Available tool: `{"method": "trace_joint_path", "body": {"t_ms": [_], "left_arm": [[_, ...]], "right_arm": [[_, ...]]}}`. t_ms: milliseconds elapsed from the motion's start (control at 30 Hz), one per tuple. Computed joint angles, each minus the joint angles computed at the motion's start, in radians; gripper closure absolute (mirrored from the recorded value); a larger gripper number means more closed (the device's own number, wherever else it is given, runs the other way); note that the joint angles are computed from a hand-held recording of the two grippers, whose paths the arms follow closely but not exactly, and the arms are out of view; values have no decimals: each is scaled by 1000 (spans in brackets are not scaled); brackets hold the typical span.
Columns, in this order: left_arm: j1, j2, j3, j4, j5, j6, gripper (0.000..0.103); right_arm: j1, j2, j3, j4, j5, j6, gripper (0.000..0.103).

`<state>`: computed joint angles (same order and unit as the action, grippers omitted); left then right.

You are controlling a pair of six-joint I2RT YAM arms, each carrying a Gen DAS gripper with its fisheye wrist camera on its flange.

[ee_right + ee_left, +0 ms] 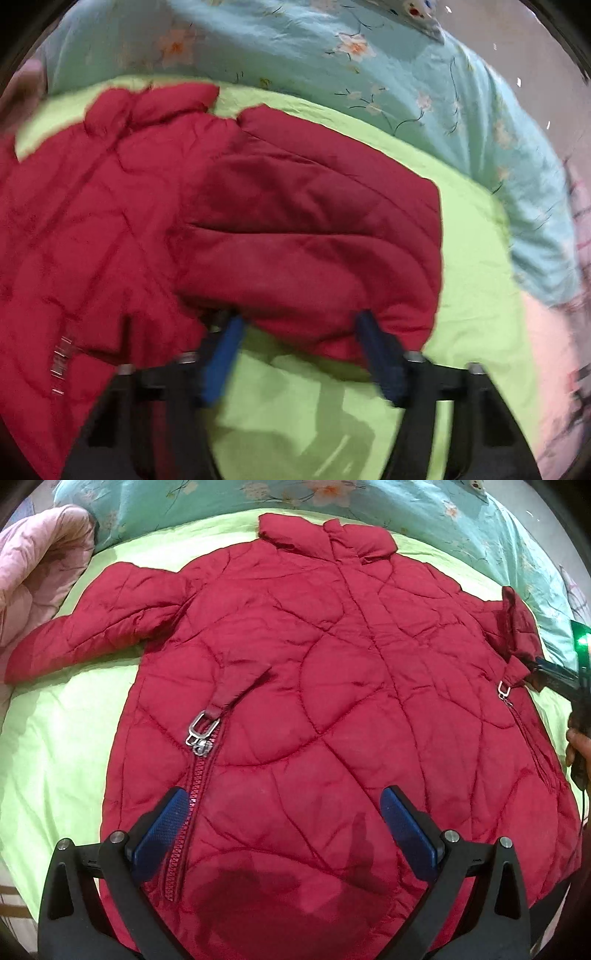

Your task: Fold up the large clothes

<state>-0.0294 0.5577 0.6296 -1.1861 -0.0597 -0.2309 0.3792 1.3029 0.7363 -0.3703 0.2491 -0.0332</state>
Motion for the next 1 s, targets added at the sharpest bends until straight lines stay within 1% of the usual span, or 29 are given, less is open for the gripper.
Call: {"method": "trace_joint_path", "body": {"t_ms": [33, 67, 133, 167, 267, 333, 367, 500, 567, 667, 700, 767, 867, 933, 1000], "left_arm": [[28, 3, -2, 4, 16, 16, 0], [58, 4, -3, 5, 35, 35, 0], [78, 0, -3, 6, 46, 49, 0], [70, -1, -3, 7, 40, 44, 0], [62, -8, -4, 7, 33, 42, 0], [69, -11, -7, 10, 41, 45, 0], [80, -11, -10, 14, 48, 52, 0], [130, -5, -13, 30, 81, 99, 0], [189, 9, -5, 43, 122, 150, 0], [349, 64, 25, 61, 246, 280, 0], [386, 77, 33, 63, 278, 309, 0], [508, 122, 60, 69, 371, 399, 0], [642, 177, 91, 75, 458, 492, 0], [710, 221, 110, 80, 497, 536, 0], [782, 279, 124, 92, 542, 580, 0]], "right_arm": [[-19, -14, -1, -2, -41, 6, 67], [-46, -25, 3, -8, -90, 15, 84], [-81, -36, 12, -19, -139, 29, 91], [-104, -45, 18, -26, -186, 40, 96], [-128, -79, 34, -64, -283, 85, 98], [-127, -86, 68, -89, -330, 121, 98], [-128, -91, 83, -98, -370, 144, 99], [-75, -83, 130, -102, -481, 239, 99], [-31, -62, 149, -82, -522, 279, 99], [91, -5, 188, -26, -563, 358, 100], [115, 31, 205, -5, -574, 365, 100], [208, 85, 238, 30, -556, 400, 100], [296, 201, 314, 79, -567, 432, 103], [346, 249, 332, 113, -577, 458, 103], [394, 328, 380, 145, -580, 474, 103]]}}
